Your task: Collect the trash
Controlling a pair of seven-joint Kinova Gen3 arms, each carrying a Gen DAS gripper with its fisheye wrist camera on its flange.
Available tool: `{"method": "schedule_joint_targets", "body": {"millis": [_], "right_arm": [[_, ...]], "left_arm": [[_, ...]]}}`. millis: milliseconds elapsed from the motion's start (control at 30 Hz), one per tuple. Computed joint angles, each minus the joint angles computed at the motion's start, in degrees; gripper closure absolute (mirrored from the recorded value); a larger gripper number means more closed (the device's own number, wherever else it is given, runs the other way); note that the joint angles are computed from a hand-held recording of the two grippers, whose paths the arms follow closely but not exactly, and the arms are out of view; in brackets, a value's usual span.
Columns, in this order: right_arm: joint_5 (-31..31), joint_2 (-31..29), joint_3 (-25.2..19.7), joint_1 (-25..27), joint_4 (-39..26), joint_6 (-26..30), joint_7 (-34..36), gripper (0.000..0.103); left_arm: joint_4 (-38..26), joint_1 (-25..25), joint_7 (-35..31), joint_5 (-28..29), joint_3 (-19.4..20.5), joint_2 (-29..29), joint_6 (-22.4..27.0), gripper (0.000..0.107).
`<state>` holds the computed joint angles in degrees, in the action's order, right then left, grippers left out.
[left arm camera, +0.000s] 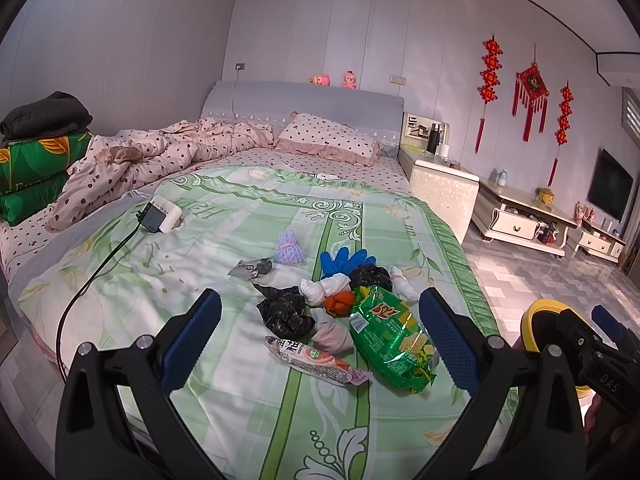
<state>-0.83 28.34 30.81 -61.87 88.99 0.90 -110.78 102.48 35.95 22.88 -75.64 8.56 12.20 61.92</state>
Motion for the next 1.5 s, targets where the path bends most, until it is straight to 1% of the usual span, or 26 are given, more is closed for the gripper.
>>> {"method": "schedule_joint_targets", "body": {"millis": [333, 400, 967, 1067, 1133, 1233, 1267, 1333, 1367, 1467, 1500], "right_arm": [[0.18, -0.13, -0.58, 0.48, -0.16, 0.30, -0.08, 0.008], [0.20, 0.00, -0.52, 0.46, -0.02, 0.11, -0.15, 0.008], [0.64, 0.19, -1.73, 1.60, -0.41, 0.50, -0.34, 0.008], [0.51, 0.82, -2.22, 2.07, 0.04, 0.13, -0.45, 0.008], [0.76, 1.23, -4.08, 3.62, -1.03, 1.56, -0.22, 0.008], [2.37, 1.95, -4.21, 4.21, -3.17, 4.21, -1.30, 0.008], [3.22, 2.22, -4.71, 4.72, -3.87, 4.97, -1.77, 0.008], [2.60, 2.74, -7.98, 7.59, -5.73, 6.74, 0.07, 0.008], [1.28, 2.89, -10.64, 9.75, -6.75, 7.91, 2.39, 0.008], [-3.09, 5.13, -18.60, 17.02, -13.11, 13.34, 9.38, 0.008], [-4.49, 5.77, -21.25, 19.30, -14.70, 14.86, 11.71, 0.008]], "left_arm": [[0.14, 0.06, 0.45, -0.11, -0.15, 0.28, -0.30, 0.013], [0.38, 0.74, 1.41, -0.45, -0.56, 0.85, -0.21, 0.013], [0.25, 0.10, 0.72, -0.01, -0.26, 0.43, -0.54, 0.013], [0.05, 0.53, 1.58, 0.09, -0.25, 1.73, -0.48, 0.013], [0.50, 0.11, 2.41, -0.31, -0.75, 2.52, -2.62, 0.013], [1.17, -0.90, 2.12, 0.07, -1.38, 2.67, -6.35, 0.013], [1.35, -1.24, 1.80, 0.22, -1.57, 2.65, -7.56, 0.013], [1.64, -2.26, 0.77, 0.83, -2.00, 2.86, -10.47, 0.013], [1.71, -2.86, -0.11, 1.59, -2.21, 2.96, -12.05, 0.013], [1.33, -5.16, -5.86, 6.11, -3.50, 2.29, -17.01, 0.013], [1.38, -6.42, -7.28, 7.66, -3.24, 2.36, -18.68, 0.013]]}}
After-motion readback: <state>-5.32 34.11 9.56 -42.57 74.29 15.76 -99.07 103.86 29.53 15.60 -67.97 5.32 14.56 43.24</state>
